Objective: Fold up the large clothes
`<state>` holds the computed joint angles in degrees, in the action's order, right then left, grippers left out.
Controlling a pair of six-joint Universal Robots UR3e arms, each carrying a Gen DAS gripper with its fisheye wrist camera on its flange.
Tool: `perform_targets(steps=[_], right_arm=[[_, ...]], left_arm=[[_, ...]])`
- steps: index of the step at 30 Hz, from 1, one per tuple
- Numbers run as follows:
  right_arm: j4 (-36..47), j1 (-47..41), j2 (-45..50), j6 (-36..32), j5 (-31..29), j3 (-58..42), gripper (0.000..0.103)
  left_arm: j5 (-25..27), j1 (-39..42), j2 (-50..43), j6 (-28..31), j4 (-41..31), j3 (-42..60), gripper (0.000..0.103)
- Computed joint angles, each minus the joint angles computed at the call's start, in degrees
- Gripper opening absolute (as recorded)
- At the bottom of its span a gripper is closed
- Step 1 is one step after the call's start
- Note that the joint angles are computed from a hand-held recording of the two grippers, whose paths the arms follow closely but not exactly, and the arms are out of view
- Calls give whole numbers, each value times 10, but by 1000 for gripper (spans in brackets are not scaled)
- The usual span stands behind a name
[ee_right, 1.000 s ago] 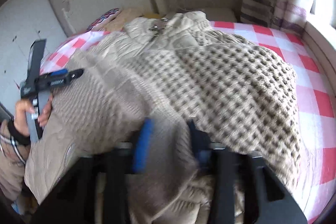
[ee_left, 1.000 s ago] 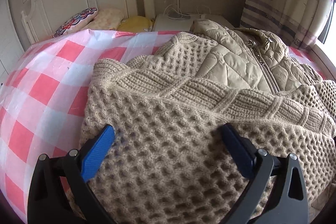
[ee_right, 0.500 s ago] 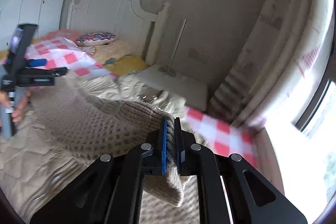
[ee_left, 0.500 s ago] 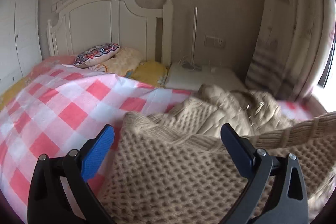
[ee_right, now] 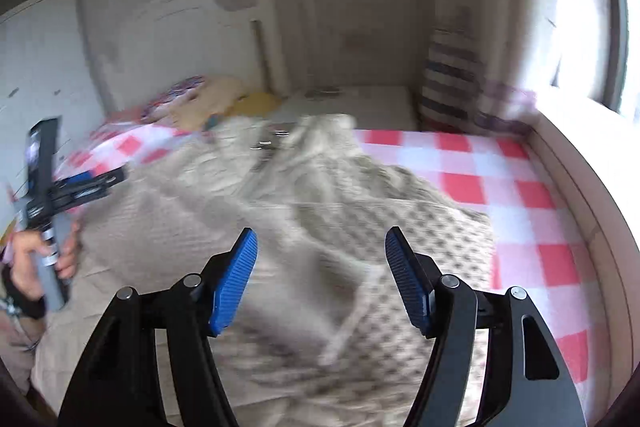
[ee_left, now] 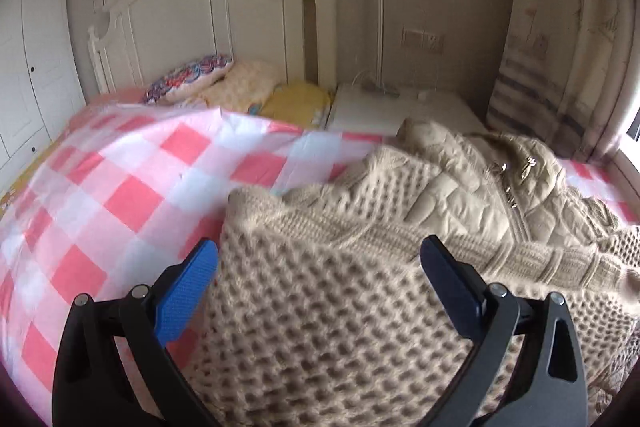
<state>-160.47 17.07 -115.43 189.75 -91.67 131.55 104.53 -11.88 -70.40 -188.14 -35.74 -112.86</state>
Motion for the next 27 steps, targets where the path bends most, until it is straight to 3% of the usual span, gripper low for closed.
perform_targets(steps=[3, 5, 12, 16, 19, 20, 21, 24, 27], right_arm=[[17, 52, 110, -4, -30, -43, 65], [21, 61, 162, 2, -45, -54, 68], [106, 49, 76, 8, -37, -94, 73], [105, 46, 150, -2, -20, -169, 78], [141, 62, 256, 8, -46, -239, 79], [135, 67, 281, 12, -55, -238, 83], [86, 67, 282, 20, -52, -213, 84], [65, 48, 261, 15, -17, -188, 84], [56, 44, 263, 16, -9, -184, 86]], left_arm=[[41, -36, -67, 13, -16, 18, 101], [16, -23, -98, 20, -90, 61, 101], [-30, 8, -65, 23, -83, 38, 101], [-21, 7, -75, 27, -80, 40, 101], [-55, 31, -62, 34, -91, 33, 101], [-67, 39, -56, 40, -103, 36, 101], [-85, 51, -47, 49, -131, 49, 101], [-150, 87, -44, 76, -199, 117, 101], [-191, 97, -126, 74, -254, 258, 101]])
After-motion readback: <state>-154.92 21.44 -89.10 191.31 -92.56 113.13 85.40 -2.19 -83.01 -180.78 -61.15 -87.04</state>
